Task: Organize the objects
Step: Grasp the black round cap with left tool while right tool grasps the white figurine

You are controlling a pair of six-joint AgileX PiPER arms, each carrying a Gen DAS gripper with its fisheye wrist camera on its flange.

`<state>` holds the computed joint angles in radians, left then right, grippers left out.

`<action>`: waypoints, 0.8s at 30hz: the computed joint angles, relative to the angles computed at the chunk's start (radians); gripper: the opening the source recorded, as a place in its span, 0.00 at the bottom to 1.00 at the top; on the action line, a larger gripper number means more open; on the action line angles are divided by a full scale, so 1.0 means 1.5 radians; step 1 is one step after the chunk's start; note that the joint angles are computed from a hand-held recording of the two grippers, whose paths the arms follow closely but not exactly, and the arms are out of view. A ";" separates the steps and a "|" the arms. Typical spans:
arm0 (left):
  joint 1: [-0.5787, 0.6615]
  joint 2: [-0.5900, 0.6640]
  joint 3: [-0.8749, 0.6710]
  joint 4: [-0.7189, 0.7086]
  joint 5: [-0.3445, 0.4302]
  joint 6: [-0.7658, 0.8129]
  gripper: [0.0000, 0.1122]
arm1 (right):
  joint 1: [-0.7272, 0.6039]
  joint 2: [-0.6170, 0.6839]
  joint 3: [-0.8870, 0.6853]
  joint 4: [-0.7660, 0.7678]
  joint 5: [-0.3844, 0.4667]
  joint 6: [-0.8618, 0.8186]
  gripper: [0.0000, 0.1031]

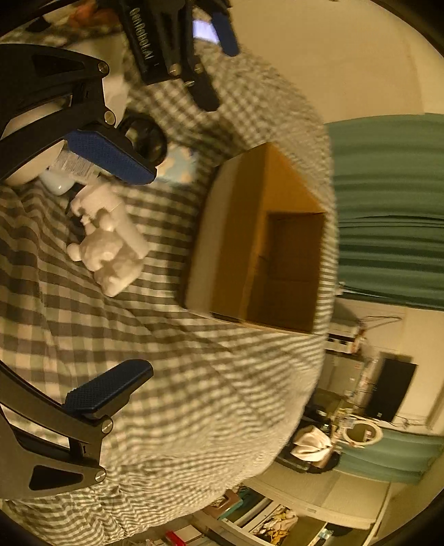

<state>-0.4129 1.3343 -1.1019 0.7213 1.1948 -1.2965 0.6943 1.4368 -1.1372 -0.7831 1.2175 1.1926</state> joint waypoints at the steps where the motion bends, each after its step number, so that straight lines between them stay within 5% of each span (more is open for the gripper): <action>1: 0.007 -0.001 0.008 -0.008 -0.016 0.008 0.84 | -0.014 0.006 0.004 0.016 -0.012 -0.011 0.99; 5: 0.033 0.014 0.039 -0.045 -0.075 0.047 0.80 | -0.054 0.019 0.017 0.075 -0.045 -0.058 0.99; 11: 0.080 0.035 0.084 -0.136 -0.159 0.128 0.58 | -0.081 0.037 0.018 0.115 -0.054 -0.071 0.96; 16: 0.122 0.018 0.120 -0.230 -0.260 0.214 0.24 | -0.093 0.052 0.015 0.124 -0.060 -0.082 0.91; 24: 0.092 -0.009 0.121 -0.184 -0.237 0.177 0.18 | -0.154 0.085 0.002 0.198 -0.113 -0.161 0.86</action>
